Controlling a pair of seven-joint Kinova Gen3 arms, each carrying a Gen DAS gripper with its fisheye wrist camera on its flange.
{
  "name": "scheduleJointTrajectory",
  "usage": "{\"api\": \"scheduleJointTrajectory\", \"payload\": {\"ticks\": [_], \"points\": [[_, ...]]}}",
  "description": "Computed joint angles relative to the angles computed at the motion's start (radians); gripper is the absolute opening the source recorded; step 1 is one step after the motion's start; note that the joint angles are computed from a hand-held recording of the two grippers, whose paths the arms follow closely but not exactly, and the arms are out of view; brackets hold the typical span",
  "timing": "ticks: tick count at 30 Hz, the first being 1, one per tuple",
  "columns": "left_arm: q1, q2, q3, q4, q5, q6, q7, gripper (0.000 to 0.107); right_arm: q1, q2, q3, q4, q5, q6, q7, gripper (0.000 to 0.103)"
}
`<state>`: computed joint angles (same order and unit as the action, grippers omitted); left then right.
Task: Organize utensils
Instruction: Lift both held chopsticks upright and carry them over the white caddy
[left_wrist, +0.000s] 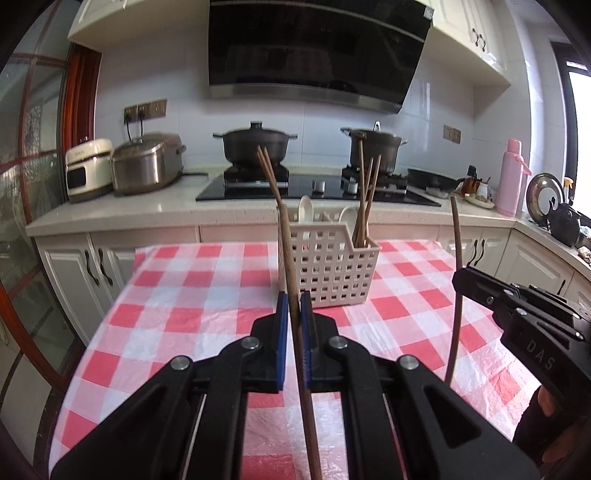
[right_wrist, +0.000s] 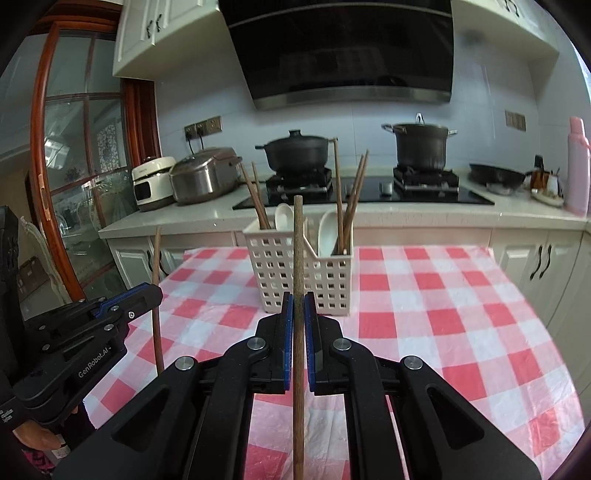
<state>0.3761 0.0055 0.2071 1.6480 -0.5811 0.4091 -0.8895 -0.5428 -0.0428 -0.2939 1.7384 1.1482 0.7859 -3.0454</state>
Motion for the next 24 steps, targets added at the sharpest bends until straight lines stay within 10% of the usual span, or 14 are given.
{"api": "scheduleJointTrajectory", "payload": {"ticks": [24], "points": [[-0.072, -0.061, 0.087, 0.060, -0.217, -0.042, 0.198, 0.006, -0.013, -0.030, -0.042, 0.017, 0.068, 0.051, -0.064, 0.007]]}}
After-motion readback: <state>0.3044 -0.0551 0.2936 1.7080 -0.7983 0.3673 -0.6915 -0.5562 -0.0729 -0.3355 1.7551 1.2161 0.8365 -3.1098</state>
